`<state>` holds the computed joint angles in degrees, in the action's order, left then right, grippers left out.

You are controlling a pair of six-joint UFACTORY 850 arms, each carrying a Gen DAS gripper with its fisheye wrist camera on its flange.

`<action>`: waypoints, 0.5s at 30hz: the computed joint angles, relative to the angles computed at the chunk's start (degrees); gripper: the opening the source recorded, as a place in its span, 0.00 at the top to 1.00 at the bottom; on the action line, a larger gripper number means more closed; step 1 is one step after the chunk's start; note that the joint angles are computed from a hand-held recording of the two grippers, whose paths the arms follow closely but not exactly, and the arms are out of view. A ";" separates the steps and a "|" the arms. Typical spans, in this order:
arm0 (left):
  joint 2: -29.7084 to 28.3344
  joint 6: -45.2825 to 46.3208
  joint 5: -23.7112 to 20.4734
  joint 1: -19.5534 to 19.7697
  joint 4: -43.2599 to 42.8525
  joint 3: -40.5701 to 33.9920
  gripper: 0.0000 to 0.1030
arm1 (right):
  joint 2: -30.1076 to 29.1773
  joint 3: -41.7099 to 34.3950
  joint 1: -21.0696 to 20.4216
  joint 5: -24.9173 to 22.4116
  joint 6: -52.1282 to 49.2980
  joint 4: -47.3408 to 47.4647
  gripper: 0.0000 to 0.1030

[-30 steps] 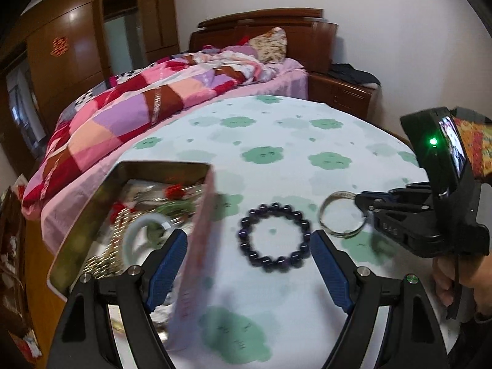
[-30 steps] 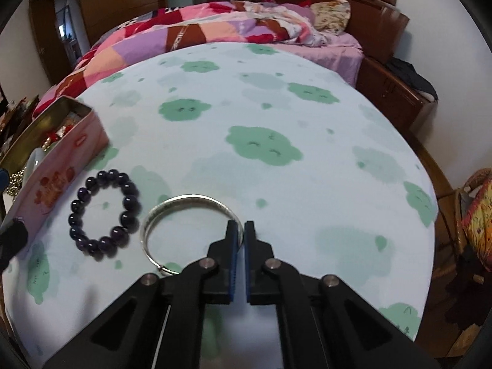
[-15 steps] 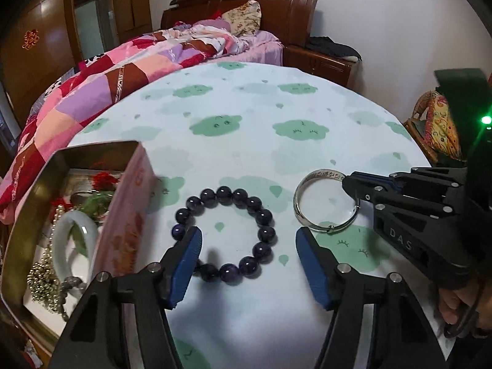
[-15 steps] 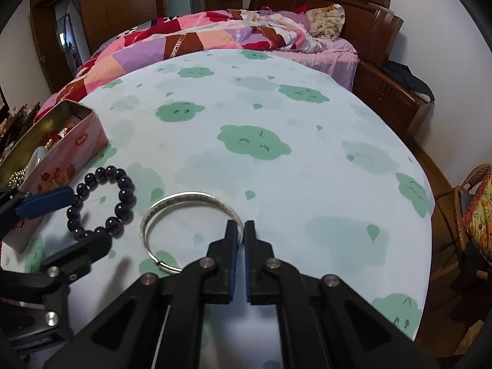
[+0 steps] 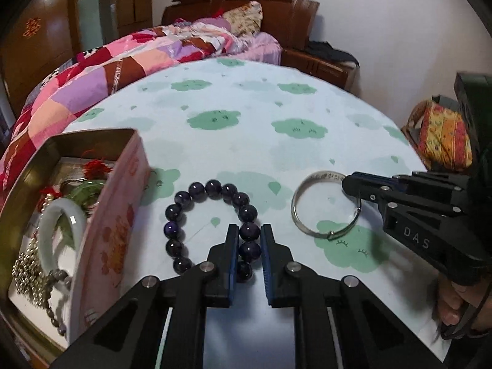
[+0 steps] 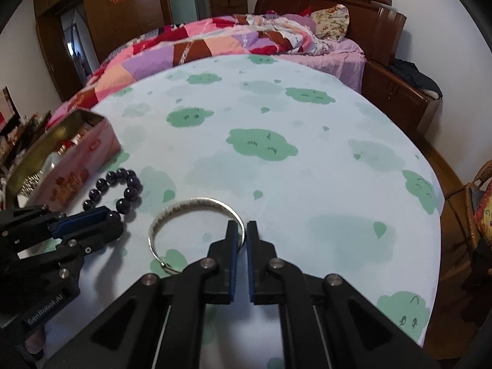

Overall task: Organize jewelry
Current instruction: 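Close the right tool on the silver bangle while the left tool grasps the purple bead bracelet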

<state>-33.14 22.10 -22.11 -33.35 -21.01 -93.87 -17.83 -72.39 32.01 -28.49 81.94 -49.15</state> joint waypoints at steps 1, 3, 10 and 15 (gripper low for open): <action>0.79 0.59 0.92 0.04 -0.81 0.91 0.87 | 0.56 0.68 -0.12 1.01 1.33 -0.89 0.94; 2.39 0.87 2.77 0.02 -1.20 2.60 0.87 | 2.00 2.52 -0.64 4.02 4.30 -2.19 0.95; 5.76 6.99 4.50 0.56 -8.38 5.67 0.87 | 3.11 2.79 -0.43 3.91 4.28 -2.26 0.96; 6.12 6.92 4.77 0.85 -9.36 6.19 0.87 | 2.11 1.20 -0.71 3.39 -0.54 1.38 0.71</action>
